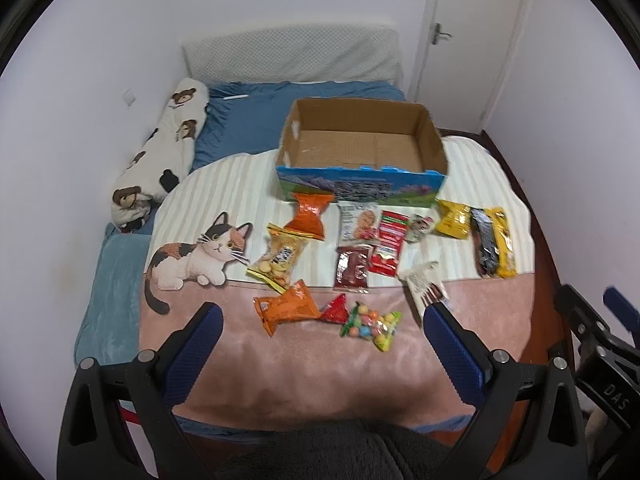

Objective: Organize snacks
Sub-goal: 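Grasp the yellow-black biscuit bag with the right tool while the left tool grasps the white Franzzi cookie pack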

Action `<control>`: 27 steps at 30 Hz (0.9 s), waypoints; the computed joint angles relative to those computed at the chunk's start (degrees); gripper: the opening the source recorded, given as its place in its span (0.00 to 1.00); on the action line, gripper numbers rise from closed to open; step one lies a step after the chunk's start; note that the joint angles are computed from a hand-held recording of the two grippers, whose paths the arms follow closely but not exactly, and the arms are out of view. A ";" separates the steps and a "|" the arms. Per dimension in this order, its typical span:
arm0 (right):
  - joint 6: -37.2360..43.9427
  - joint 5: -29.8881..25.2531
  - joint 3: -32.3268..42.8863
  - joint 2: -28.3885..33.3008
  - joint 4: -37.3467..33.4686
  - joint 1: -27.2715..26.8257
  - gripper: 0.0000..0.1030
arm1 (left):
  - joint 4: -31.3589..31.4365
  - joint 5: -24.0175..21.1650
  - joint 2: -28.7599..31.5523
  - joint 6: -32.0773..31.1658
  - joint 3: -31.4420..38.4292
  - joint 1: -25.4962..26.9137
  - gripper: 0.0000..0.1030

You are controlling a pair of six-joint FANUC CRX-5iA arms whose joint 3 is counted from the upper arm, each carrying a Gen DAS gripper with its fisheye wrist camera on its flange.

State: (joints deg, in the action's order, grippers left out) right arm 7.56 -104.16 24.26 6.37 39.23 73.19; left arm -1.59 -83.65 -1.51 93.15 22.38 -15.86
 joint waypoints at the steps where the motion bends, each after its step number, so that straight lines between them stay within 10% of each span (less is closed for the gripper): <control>1: -0.82 0.96 -0.88 -0.40 -1.13 -0.74 1.00 | 0.13 -0.18 0.67 0.67 0.00 0.07 1.00; 14: -2.03 14.29 -12.89 -4.17 -18.60 -18.01 1.00 | 1.49 -1.51 13.79 8.43 2.78 0.73 1.00; 27: 23.08 20.24 -13.37 2.92 -30.74 -42.03 1.00 | 10.66 -9.42 37.80 10.97 19.05 -6.91 1.00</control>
